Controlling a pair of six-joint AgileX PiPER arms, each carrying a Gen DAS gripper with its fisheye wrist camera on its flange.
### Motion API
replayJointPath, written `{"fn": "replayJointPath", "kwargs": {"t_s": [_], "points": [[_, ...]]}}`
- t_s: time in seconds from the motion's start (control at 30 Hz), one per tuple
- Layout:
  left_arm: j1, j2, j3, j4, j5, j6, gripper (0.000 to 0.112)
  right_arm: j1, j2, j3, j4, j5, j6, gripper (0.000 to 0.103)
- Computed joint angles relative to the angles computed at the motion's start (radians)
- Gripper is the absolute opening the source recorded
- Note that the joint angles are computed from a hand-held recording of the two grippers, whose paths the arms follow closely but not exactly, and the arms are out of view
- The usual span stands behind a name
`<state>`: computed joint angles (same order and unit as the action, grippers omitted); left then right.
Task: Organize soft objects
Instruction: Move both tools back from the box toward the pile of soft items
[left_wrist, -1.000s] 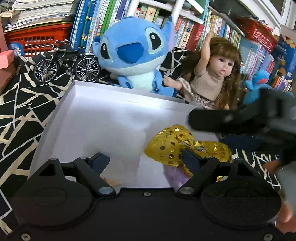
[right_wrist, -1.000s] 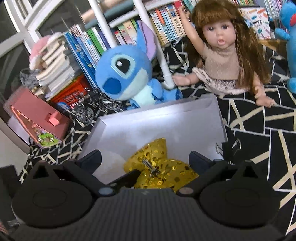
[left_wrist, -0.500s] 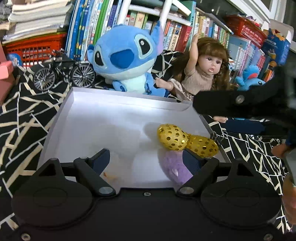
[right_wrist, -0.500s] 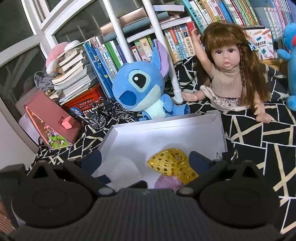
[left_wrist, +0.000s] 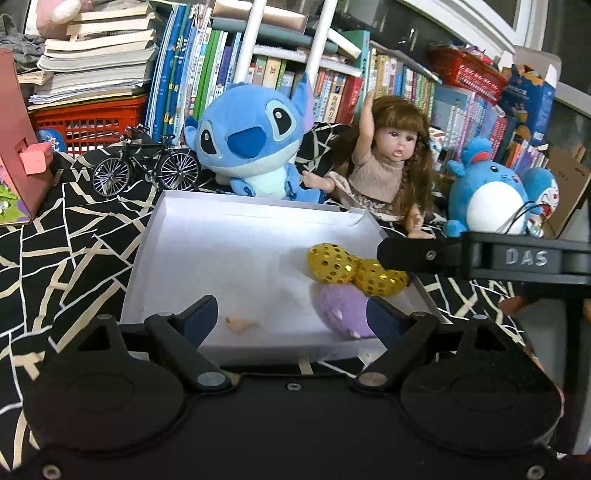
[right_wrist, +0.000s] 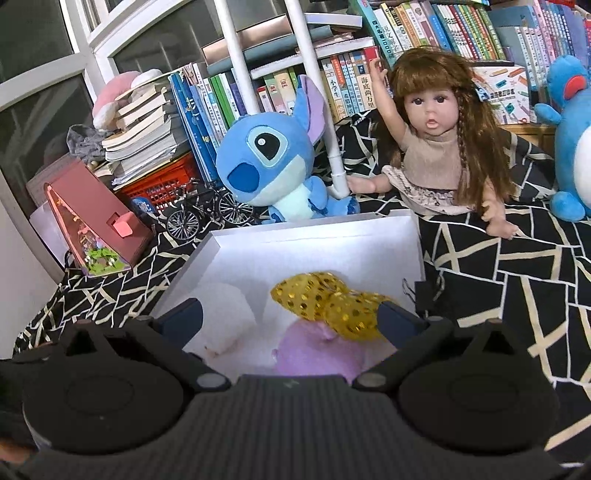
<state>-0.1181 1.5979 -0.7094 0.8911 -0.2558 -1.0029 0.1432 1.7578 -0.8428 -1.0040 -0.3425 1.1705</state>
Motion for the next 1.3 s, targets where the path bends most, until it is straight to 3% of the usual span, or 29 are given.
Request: {"fn": "replayJointPath", "kwargs": {"t_s": [0.33, 0.53, 0.83, 1.07, 1.3], "points": [[0.003, -0.133, 0.172, -0.081, -0.050, 0.082, 0.088, -0.005, -0.083, 0.168, 0.231, -0.078, -0.281, 0.103], [-0.006, -0.204, 0.282, -0.258, -0.088, 0.291, 0.089, -0.011, -0.125, 0.271, 0.346, -0.141, -0.410, 0.103], [0.064, -0.274, 0.384, -0.173, -0.138, 0.247, 0.089, 0.007, -0.168, 0.405, 0.527, -0.220, -0.621, 0.103], [0.132, -0.323, 0.449, -0.108, -0.184, 0.223, 0.090, 0.141, -0.190, 0.524, 0.942, -0.330, -1.014, 0.103], [0.204, -0.353, 0.502, -0.051, -0.231, 0.205, 0.090, 0.202, -0.192, 0.600, 1.060, -0.422, -1.093, 0.103]]}}
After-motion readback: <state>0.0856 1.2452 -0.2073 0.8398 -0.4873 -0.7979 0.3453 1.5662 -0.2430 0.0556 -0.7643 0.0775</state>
